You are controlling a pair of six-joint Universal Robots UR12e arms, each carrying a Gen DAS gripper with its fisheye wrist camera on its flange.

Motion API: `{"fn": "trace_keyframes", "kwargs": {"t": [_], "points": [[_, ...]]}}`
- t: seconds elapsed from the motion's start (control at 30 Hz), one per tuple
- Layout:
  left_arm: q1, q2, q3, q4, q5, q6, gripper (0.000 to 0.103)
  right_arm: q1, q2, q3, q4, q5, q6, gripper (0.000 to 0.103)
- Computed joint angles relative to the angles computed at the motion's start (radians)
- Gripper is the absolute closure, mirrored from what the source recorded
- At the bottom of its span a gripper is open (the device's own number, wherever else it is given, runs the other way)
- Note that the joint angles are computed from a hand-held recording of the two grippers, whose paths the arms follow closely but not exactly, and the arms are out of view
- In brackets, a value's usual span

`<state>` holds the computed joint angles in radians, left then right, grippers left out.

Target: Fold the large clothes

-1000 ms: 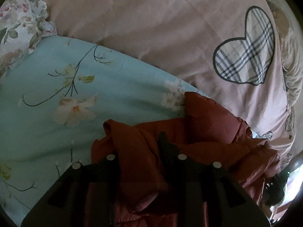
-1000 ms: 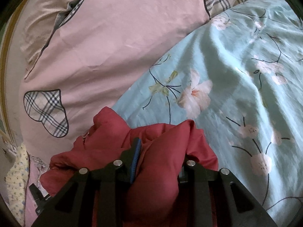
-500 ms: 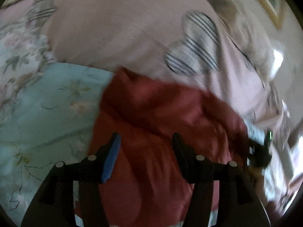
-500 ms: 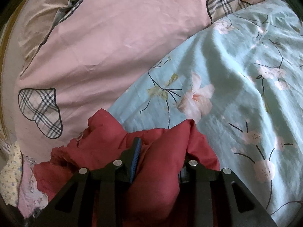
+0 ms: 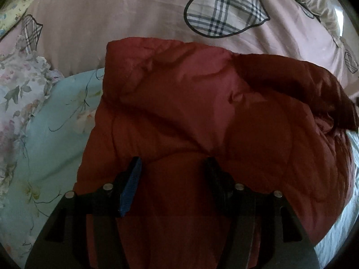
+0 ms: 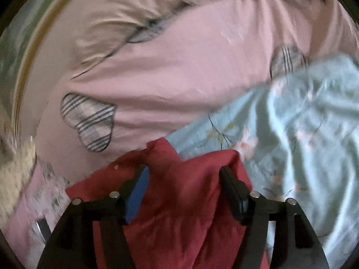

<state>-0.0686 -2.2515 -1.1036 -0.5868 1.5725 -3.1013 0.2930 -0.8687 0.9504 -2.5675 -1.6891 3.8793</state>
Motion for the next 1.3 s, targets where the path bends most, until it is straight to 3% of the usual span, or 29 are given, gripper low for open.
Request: {"fn": "trace_keyframes", "kwargs": {"t": [0.07, 0.2, 0.3, 0.43, 0.57, 0.77, 1.17, 1.3], "points": [[-0.002, -0.003, 0.002, 0.004, 0.009, 0.003, 0.044, 0.012, 0.012, -0.033, 0.059, 0.015, -0.087, 0.030], [-0.002, -0.012, 0.018, -0.008, 0.015, 0.008, 0.044, 0.032, 0.096, -0.192, 0.292, 0.092, -0.293, 0.032], [-0.001, -0.014, 0.026, -0.019, 0.008, 0.016, 0.042, 0.040, 0.160, -0.299, 0.423, 0.059, -0.333, 0.032], [0.007, -0.030, 0.056, -0.042, -0.021, 0.015, 0.042, 0.028, 0.198, -0.342, 0.450, 0.017, -0.286, 0.029], [0.016, -0.061, 0.107, -0.079, -0.048, -0.020, 0.041, 0.006, 0.224, -0.371, 0.472, 0.067, -0.217, 0.026], [0.016, -0.086, 0.148, -0.111, -0.049, -0.043, 0.041, 0.007, 0.249, -0.404, 0.483, 0.048, -0.206, 0.022], [0.062, 0.043, -0.048, 0.016, -0.174, -0.090, 0.041, 0.001, 0.208, -0.324, 0.414, 0.070, -0.206, 0.021], [0.076, 0.067, -0.078, 0.021, -0.202, -0.109, 0.041, 0.002, 0.186, -0.293, 0.403, 0.064, -0.213, 0.022]]}}
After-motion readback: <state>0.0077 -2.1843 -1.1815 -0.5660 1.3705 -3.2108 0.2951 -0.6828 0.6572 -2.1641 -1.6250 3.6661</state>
